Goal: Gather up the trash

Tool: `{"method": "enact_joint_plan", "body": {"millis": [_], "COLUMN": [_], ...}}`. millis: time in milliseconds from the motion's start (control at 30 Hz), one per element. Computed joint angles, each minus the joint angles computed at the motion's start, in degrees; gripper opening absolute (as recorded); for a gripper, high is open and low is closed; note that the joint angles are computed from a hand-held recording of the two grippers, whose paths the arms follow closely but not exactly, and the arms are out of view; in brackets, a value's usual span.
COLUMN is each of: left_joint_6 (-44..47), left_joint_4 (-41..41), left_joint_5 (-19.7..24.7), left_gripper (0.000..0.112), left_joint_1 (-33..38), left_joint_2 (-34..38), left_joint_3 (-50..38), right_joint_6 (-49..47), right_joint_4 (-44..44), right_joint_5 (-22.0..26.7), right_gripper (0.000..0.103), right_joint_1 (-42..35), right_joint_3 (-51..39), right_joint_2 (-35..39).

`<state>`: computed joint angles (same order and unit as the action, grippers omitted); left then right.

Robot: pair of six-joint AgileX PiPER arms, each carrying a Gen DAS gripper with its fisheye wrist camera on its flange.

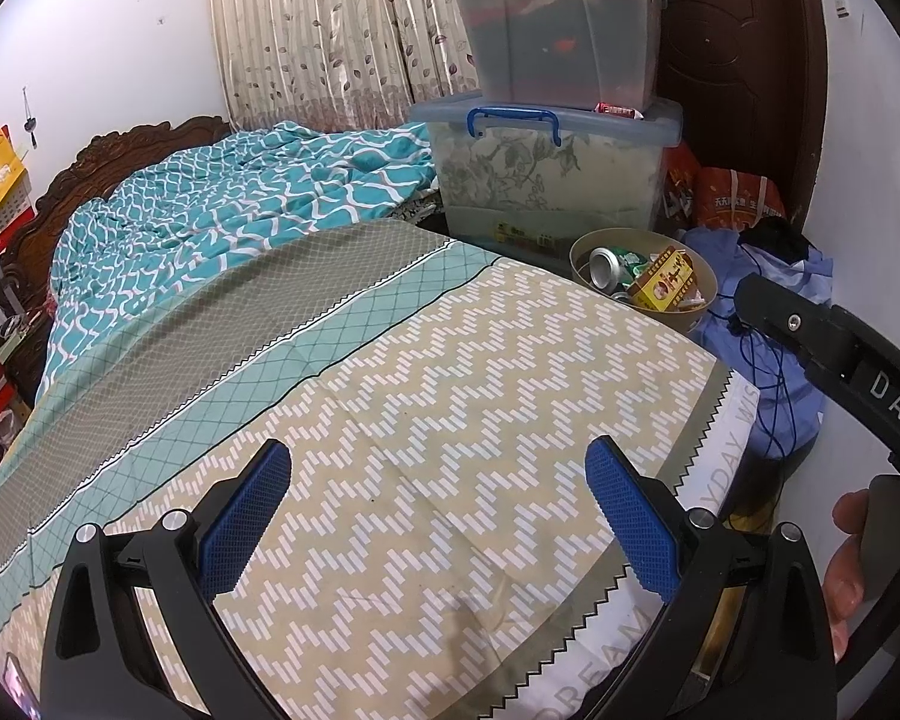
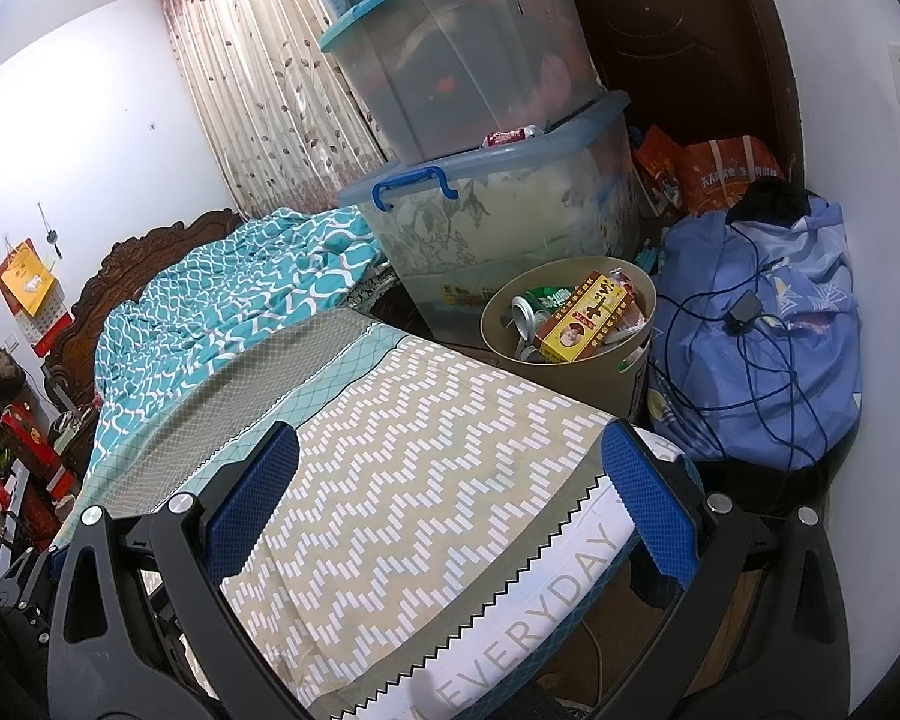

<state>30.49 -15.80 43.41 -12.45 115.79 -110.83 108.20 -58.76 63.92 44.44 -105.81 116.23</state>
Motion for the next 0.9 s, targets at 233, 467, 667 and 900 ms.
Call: {"method": "enact_joint_plan", "body": {"millis": [233, 467, 667, 900], "left_joint_6": [0.31, 0.0, -0.05, 0.46], "left_joint_4": [-0.01, 0.27, 0.2, -0.02], "left_joint_5": [0.21, 0.61, 0.77, 1.01], "left_gripper": [0.095, 0.095, 0.095, 0.095], "left_joint_1": [-0.14, -0.23, -0.04, 0.3], "left_joint_2": [0.03, 0.28, 0.34, 0.57], "left_joint_3": [-0.14, -0.75, -0.84, -1.13], "right_joint_6": [0.4, 0.19, 0.26, 0.07], "right_joint_4": [-0.16, -0.06, -0.08, 0.04], "right_joint_5": [-0.16, -0.28, -0.19, -0.16], "right_gripper": [0.1, 0.1, 0.1, 0.1], "right_joint_1": [0.04, -0.09, 0.01, -0.08], "right_joint_3": [0.51, 0.48, 0.46, 0.31], "right_joint_2": [-0.09, -0.15, -0.15, -0.13]}}
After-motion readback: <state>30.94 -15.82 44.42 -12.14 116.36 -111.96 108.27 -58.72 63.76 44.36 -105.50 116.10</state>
